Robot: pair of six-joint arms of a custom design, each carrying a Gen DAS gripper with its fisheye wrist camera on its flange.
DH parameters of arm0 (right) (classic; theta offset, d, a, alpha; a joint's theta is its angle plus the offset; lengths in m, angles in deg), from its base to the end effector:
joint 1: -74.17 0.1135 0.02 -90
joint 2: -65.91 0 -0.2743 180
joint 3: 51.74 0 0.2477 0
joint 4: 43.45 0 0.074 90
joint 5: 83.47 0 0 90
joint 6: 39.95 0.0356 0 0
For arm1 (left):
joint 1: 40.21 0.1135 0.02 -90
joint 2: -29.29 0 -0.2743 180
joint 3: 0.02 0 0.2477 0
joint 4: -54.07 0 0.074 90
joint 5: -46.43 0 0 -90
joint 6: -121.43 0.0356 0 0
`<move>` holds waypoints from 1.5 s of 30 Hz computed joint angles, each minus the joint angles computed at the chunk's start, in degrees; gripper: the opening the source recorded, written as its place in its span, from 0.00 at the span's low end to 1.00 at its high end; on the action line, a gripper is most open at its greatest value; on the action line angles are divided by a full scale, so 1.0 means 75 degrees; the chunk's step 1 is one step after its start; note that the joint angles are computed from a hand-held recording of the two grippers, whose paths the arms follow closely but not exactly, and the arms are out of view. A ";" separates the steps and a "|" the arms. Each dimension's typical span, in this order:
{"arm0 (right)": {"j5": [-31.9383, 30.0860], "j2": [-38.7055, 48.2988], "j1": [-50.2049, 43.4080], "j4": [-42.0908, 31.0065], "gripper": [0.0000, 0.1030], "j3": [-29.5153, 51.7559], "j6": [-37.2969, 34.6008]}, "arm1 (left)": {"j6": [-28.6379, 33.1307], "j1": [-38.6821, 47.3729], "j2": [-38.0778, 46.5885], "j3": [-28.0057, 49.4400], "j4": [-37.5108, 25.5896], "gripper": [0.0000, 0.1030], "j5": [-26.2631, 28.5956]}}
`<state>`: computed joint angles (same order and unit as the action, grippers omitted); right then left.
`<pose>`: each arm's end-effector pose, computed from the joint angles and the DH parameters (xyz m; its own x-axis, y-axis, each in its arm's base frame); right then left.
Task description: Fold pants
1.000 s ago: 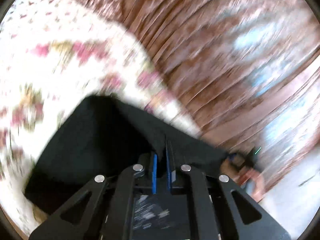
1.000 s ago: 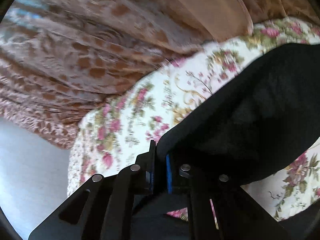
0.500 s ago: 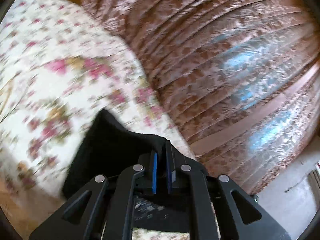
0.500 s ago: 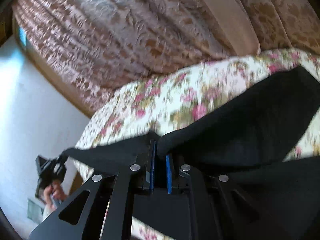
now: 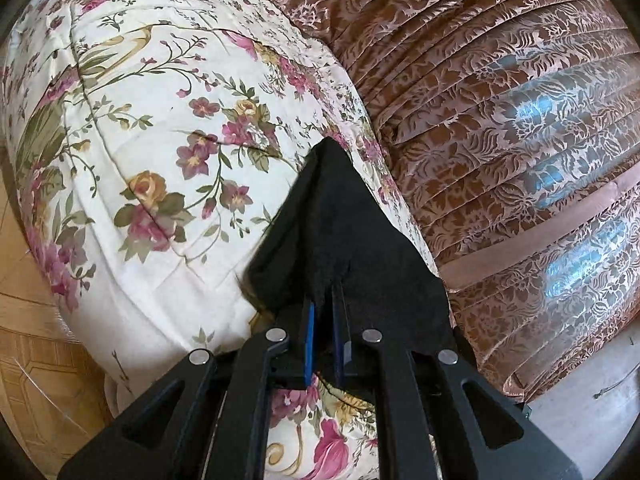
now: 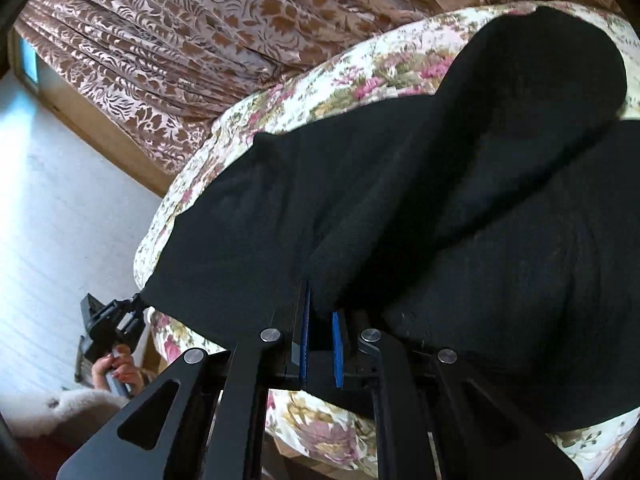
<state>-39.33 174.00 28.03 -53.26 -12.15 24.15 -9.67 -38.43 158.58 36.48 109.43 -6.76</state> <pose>0.1681 -0.1380 0.0470 -0.7857 0.3786 -0.4892 0.0647 0.8368 0.5437 0.2636 -0.0131 0.0161 -0.7541 -0.5500 -0.3590 -0.0597 0.6018 -0.7964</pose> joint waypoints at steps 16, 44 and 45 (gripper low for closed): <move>-0.0023 0.0049 -0.0254 -0.0637 0.11 0.0068 -0.0892 | 0.1311 -0.0028 -0.1564 -0.0135 -0.1973 0.11 -0.1376; 0.1701 -0.0959 -0.1170 -0.0064 0.63 0.2166 0.1671 | 0.2787 -0.5842 0.0089 0.5471 -0.5553 0.77 -0.4447; 0.1840 -0.0840 -0.1021 -0.0144 0.63 0.2476 0.1781 | 0.2909 -0.5899 0.0023 0.5195 -0.5184 0.83 -0.4466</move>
